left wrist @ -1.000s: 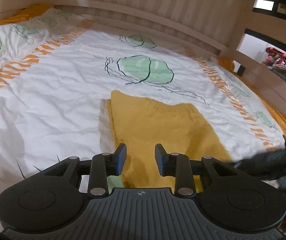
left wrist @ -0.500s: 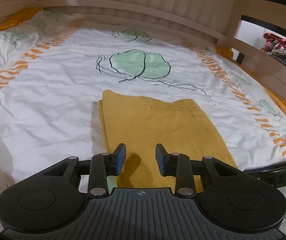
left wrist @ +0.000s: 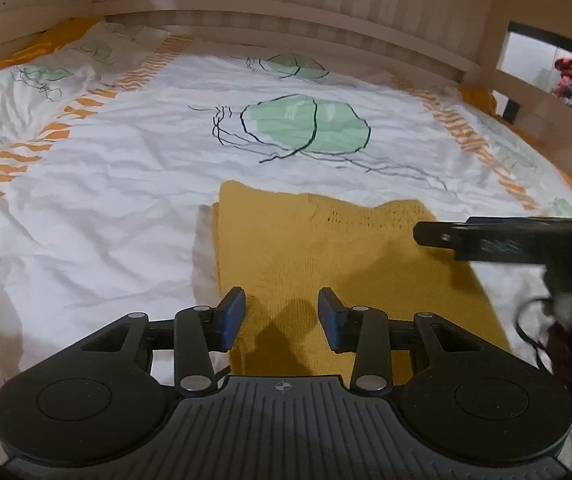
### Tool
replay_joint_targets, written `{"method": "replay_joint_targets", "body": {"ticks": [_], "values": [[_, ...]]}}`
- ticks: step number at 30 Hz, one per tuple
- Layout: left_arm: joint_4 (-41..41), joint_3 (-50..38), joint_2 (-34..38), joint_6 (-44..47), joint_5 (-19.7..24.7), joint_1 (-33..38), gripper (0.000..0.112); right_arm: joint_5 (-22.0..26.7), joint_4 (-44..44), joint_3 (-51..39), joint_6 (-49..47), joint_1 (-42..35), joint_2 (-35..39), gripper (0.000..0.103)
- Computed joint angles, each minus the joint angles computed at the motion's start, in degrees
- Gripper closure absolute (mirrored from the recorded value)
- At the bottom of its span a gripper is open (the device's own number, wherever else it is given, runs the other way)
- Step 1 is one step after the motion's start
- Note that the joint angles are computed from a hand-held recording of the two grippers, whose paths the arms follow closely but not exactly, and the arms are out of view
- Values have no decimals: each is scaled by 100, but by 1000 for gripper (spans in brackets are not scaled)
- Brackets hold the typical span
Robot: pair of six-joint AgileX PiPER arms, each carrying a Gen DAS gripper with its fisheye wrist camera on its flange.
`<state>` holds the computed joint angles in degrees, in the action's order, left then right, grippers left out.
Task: Fold small clothes
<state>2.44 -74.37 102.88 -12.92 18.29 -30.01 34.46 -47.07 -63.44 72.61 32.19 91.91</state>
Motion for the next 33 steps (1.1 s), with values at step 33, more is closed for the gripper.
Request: {"method": "replay_joint_targets", "body": {"ticks": [33], "values": [[3058,551,-1652,-3139,1970,-1051,63,3477,-1149,445,3076,3488,-1434,0]]}}
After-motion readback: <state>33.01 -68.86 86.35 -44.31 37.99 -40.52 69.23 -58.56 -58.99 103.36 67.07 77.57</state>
